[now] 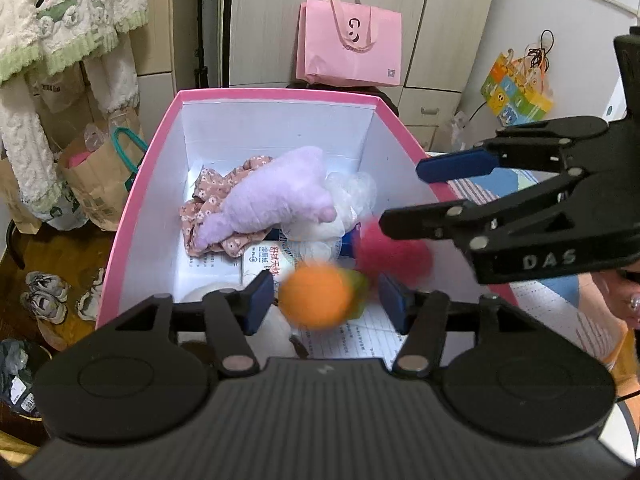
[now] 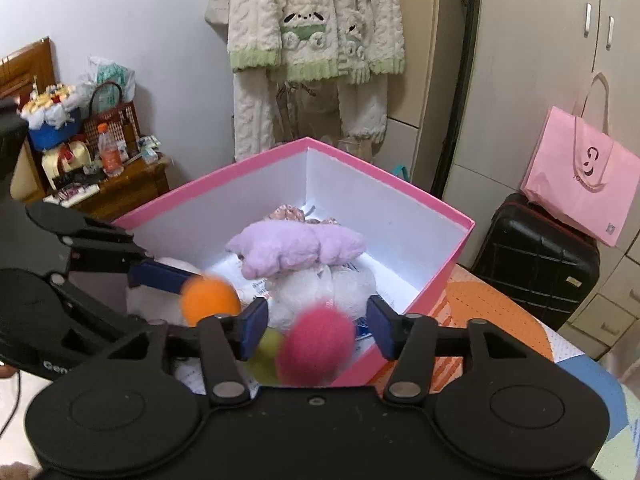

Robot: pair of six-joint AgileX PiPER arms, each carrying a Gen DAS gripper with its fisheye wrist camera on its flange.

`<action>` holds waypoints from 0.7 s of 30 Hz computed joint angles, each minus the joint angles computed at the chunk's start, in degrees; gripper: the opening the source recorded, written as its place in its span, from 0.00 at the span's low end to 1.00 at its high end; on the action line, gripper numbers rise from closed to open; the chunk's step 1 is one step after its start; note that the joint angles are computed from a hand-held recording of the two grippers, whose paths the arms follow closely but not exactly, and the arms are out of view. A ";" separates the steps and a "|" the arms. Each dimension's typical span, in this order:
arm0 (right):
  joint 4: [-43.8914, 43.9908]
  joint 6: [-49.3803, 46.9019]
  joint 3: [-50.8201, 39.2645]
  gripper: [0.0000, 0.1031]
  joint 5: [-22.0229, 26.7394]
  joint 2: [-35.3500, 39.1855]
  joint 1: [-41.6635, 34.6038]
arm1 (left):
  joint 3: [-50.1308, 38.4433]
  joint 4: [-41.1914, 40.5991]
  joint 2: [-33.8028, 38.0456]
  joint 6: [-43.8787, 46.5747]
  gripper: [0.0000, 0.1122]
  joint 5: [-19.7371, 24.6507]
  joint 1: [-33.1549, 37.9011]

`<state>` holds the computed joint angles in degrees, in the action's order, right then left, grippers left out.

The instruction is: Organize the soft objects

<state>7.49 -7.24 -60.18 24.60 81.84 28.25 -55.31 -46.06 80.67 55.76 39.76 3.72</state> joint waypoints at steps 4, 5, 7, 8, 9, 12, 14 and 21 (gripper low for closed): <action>-4.65 4.87 3.16 0.62 -2.40 -3.53 0.71 | 0.55 -1.63 -0.70 1.00 0.58 0.84 1.30; -3.70 4.30 3.75 0.62 -2.72 -4.25 0.39 | 0.89 -2.13 -1.09 1.12 0.60 0.98 1.67; -2.13 3.54 5.26 0.62 -2.89 -6.36 0.03 | 0.96 -2.35 -1.58 0.81 0.64 1.92 2.56; -2.22 3.87 5.87 0.62 -2.79 -7.32 0.16 | 1.16 -2.50 -2.01 0.74 0.66 2.41 3.04; -3.31 5.08 6.67 0.63 -2.64 -8.57 0.61 | 1.49 -2.65 -2.65 0.74 0.67 2.66 3.42; -9.72 11.47 7.62 0.64 -1.31 -11.35 2.80 | 2.78 -0.77 -5.60 -0.79 0.73 1.41 3.04; -12.20 14.27 7.78 0.65 0.31 -13.07 3.97 | 3.40 1.47 -7.92 -2.24 0.76 0.79 2.42; -20.88 23.66 7.26 0.71 7.65 -18.80 8.42 | 2.66 9.35 -15.75 -8.45 0.86 4.15 2.23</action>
